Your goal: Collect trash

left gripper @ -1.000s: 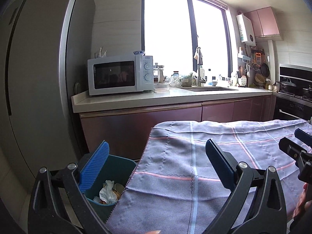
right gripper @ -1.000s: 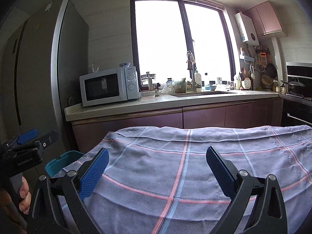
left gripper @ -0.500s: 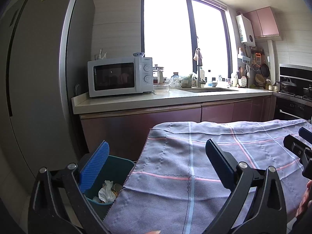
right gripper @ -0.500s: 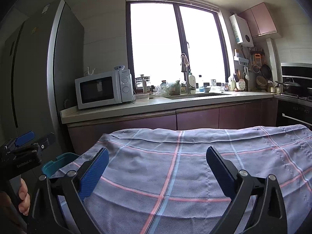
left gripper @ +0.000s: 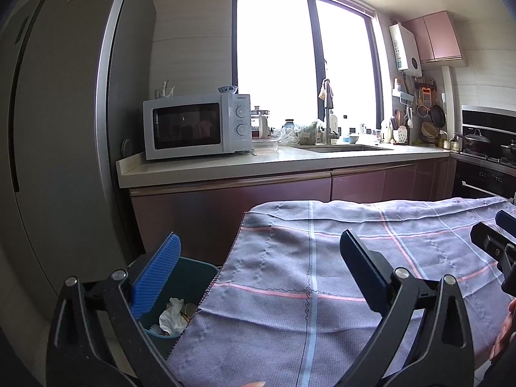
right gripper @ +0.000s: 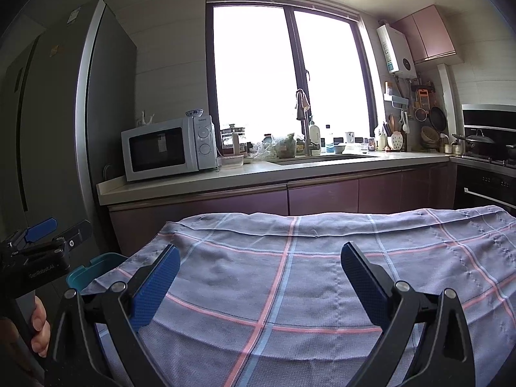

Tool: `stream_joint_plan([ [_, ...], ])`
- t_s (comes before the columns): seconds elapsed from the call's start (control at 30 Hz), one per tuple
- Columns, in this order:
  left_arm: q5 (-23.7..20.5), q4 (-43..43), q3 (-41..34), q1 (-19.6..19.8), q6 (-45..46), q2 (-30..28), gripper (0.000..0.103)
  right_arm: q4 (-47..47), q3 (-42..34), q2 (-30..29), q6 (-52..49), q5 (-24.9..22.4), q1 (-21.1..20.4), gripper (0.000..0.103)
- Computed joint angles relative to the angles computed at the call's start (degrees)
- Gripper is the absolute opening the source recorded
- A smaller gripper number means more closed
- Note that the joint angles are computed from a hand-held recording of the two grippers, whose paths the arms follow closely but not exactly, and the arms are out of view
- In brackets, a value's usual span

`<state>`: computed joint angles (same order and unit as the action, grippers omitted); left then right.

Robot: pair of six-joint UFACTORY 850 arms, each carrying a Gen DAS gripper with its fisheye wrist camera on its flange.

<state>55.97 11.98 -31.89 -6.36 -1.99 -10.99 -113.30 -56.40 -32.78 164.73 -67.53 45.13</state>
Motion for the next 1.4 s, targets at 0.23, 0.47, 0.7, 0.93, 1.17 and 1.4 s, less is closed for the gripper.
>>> stream_joint_plan([
  [0.23, 0.35, -0.50, 0.18, -0.40, 0.00, -0.06, 0.097, 0.01, -0.15, -0.15, 0.00, 0.11, -0.11, 0.096],
  [0.47, 1.16, -1.07, 0.12, -0.83, 0.60, -0.49, 0.097, -0.09, -0.03, -0.21, 0.50, 0.46, -0.38, 0.096],
  [0.7, -7.99, 4.26, -3.94, -1.54, -2.18, -2.01, 0.098, 0.80, 2.26, 1.75, 0.41, 2.50, -2.40, 0.096],
  [0.93, -22.94, 14.03, -14.82, -3.71, -11.68, -8.23, 0.098, 5.85, 9.12, 8.36, -2.45, 16.07, -12.42, 0.096],
  [1.17, -35.77, 23.81, -27.34, -6.72, -25.62, -16.54, 0.097, 4.27, 14.23, 12.21, -2.49, 31.72, -25.59, 0.097],
  [1.4, -45.27, 35.79, -36.81, -9.74, -39.76, -23.55, 0.097, 2.39, 14.03, 11.81, -5.94, 37.90, -32.00, 0.097],
])
